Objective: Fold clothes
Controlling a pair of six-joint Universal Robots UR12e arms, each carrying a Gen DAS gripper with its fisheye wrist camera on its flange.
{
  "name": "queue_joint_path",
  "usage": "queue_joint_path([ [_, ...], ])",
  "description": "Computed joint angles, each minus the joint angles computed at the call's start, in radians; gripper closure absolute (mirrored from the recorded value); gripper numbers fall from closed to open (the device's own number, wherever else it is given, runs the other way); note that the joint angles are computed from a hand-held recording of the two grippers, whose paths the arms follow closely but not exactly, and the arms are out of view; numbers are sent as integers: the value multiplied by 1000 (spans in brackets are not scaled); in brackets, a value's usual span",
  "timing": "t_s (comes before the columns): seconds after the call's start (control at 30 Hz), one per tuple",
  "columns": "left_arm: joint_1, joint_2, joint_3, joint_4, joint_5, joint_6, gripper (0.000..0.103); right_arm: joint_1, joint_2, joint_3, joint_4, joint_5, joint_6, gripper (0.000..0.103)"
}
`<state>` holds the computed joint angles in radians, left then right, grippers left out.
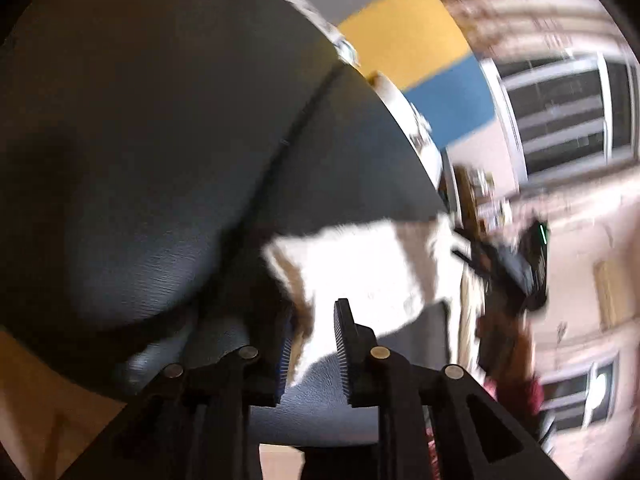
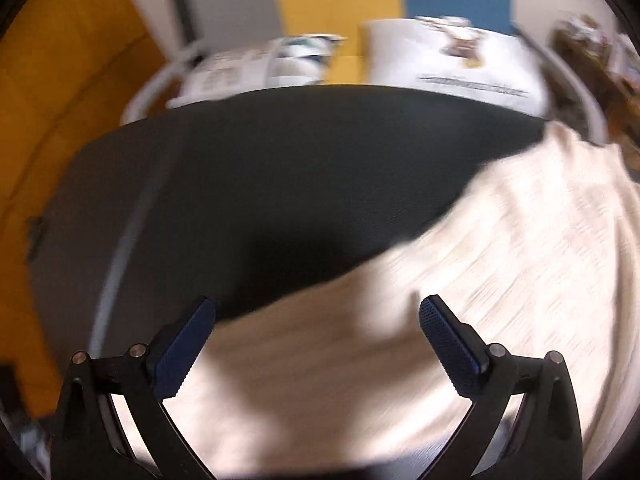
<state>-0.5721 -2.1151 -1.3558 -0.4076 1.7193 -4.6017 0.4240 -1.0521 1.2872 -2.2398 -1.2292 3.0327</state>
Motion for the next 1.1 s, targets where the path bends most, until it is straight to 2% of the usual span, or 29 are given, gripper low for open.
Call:
queue_joint_path([
  [0.1, 0, 36, -73, 83, 15, -67, 85, 12, -49, 61, 31, 52, -73, 0],
  [0.2, 7, 44, -96, 122, -21, -78, 85, 26, -66, 99, 73, 83, -93, 0],
  [0.33, 29, 12, -89, 233, -117, -121, 85, 46, -69, 140, 60, 55, -64, 0],
  [0.4, 29, -2, -73, 213, -125, -137, 85, 49, -72, 149, 36, 47, -51, 0],
  [0.5, 32, -21, -62, 229, -144, -162, 85, 47, -71, 147, 37, 63, -24, 0],
  [0.6, 35, -26, -55, 230, -146, -156, 85, 46, -68, 144, 29, 78, -3, 0],
  [0.67, 38, -37, -54, 265, -144, -156, 85, 47, -68, 148, 16, 82, 6, 0],
  [0.73, 40, -51, -58, 346, -157, -174, 85, 48, -69, 153, -1, 86, 17, 0],
  [0.8, 38, -58, -52, 363, -151, -155, 85, 44, -53, 132, -4, 95, 21, 0],
  [0.87, 42, -59, -30, 291, -169, -116, 84, 42, -49, 129, -15, 108, 33, 0],
  [0.93, 53, -70, -7, 215, -214, -118, 83, 47, -38, 117, -23, 102, 40, 0],
  [1.0, 60, -82, 10, 206, -230, -117, 83, 56, -1, 52, 22, 69, -7, 0],
  [1.03, 57, -83, 20, 180, -210, -88, 88, 61, 11, 14, 83, 41, -57, 0],
  [1.07, 46, -79, 37, 129, -152, -31, 103, 66, 10, -7, 130, 21, -82, 0],
  [1.1, 34, -78, 58, 75, -80, 34, 101, 62, 4, -12, 136, 32, -76, 0],
])
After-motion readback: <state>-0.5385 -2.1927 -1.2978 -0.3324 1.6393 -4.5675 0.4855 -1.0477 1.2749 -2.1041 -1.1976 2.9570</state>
